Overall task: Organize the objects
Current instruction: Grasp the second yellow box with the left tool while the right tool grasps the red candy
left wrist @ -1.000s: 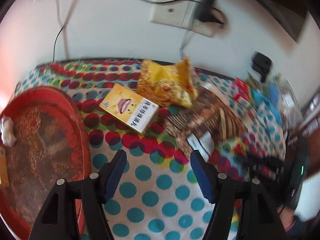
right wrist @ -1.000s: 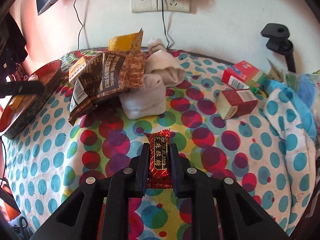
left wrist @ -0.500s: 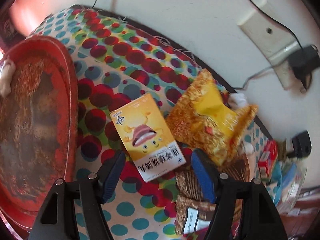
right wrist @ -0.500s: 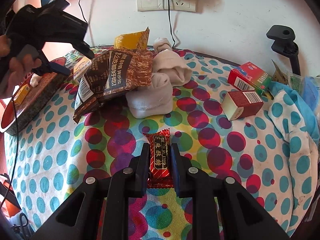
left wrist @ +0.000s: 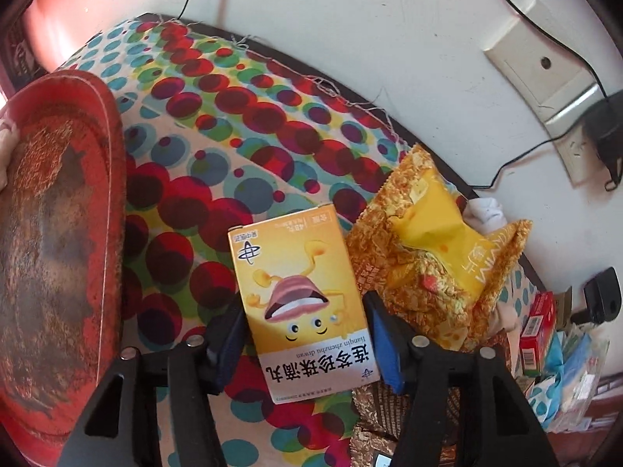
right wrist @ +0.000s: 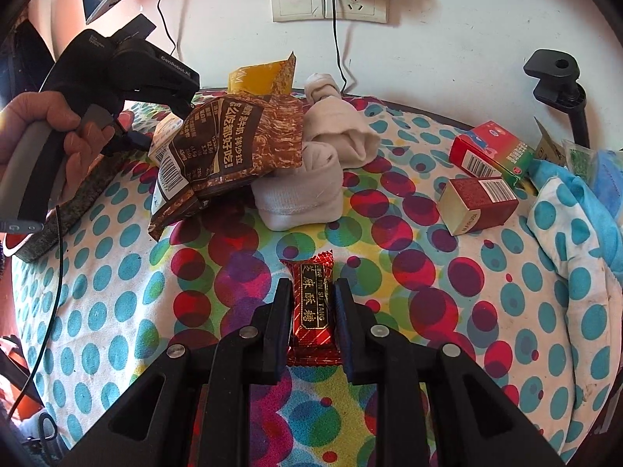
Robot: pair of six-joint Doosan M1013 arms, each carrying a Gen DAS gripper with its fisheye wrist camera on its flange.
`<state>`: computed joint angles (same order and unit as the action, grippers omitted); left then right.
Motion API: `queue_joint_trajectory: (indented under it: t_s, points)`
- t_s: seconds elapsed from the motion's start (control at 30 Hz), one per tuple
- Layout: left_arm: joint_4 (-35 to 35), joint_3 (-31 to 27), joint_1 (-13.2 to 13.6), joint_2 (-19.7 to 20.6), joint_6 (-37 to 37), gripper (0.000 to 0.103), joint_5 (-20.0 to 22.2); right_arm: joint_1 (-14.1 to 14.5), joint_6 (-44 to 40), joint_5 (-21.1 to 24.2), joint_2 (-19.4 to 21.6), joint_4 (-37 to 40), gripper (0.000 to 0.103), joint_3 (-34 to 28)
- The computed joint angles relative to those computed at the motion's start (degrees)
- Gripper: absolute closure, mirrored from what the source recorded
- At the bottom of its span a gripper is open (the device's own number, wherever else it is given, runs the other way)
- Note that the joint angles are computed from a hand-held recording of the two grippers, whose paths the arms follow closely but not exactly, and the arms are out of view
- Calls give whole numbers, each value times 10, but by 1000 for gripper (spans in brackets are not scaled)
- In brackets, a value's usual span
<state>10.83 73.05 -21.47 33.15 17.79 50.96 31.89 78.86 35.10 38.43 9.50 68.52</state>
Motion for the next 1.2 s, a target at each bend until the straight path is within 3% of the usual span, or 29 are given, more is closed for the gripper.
queue_joint_trajectory:
  t_s: [0.83,1.2]
  points:
    - [67,75,-49,-82,163,47,-27,11,41,2,0,-67,83,-5]
    - [113,111,-60,-118,171,47,-11,12,47,0,1,-75,83,-6]
